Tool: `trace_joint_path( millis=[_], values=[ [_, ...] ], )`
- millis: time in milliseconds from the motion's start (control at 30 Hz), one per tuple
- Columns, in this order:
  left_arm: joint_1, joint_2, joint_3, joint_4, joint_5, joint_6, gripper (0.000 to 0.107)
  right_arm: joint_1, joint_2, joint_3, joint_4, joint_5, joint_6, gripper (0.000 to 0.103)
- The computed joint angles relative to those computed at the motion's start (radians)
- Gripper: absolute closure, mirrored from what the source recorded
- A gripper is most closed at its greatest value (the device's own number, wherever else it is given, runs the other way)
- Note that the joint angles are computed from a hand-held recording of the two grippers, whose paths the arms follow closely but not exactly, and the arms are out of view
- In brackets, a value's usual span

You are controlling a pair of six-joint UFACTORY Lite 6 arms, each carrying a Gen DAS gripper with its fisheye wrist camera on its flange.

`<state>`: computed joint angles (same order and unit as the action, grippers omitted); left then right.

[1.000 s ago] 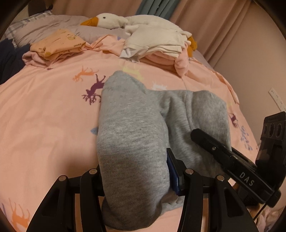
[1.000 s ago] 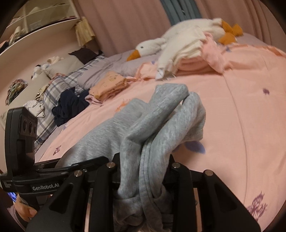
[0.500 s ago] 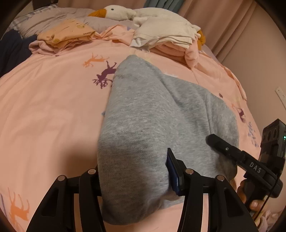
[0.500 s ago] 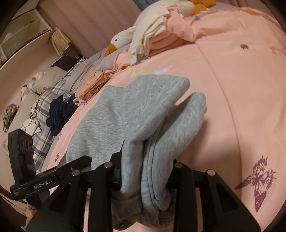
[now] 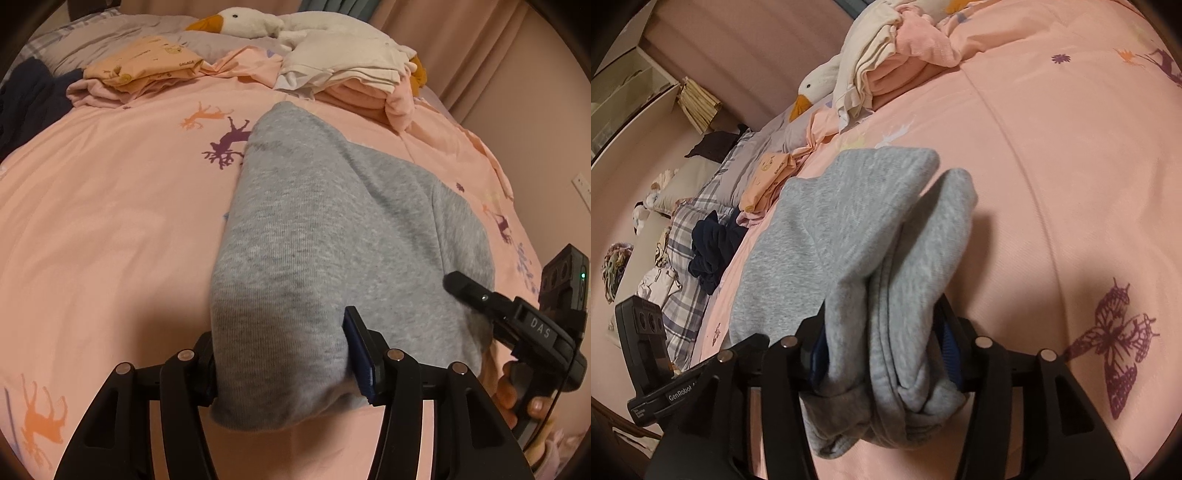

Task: Fold small clothes

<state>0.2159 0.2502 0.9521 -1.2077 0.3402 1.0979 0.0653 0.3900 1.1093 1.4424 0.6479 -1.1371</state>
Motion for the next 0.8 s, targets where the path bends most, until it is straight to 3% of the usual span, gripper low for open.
trace_joint_path(
  millis=[167, 433, 700, 800],
  values=[
    [-0.007, -0.074, -0.058, 0.07, -0.041, -0.045, 0.053, -0.031, -0.037, -0.024, -0.01, -0.003, 0.0, 0.048],
    [-0.035, -0.24, -0.146, 0.265, -0.13, -0.2, 0.053, -0.045, -0.173, -0.04, -0.09, -0.155, 0.04, 0.048],
    [-0.074, -0.257, -0.122, 0.223, -0.145, -0.146, 0.053, 0.038, -0.143, 0.061, -0.081, -0.149, 0.012, 0.048],
    [-0.094, -0.213, -0.11, 0.161, -0.146, -0.083, 0.053, 0.096, -0.104, 0.099, -0.104, -0.169, 0.011, 0.056]
  ],
)
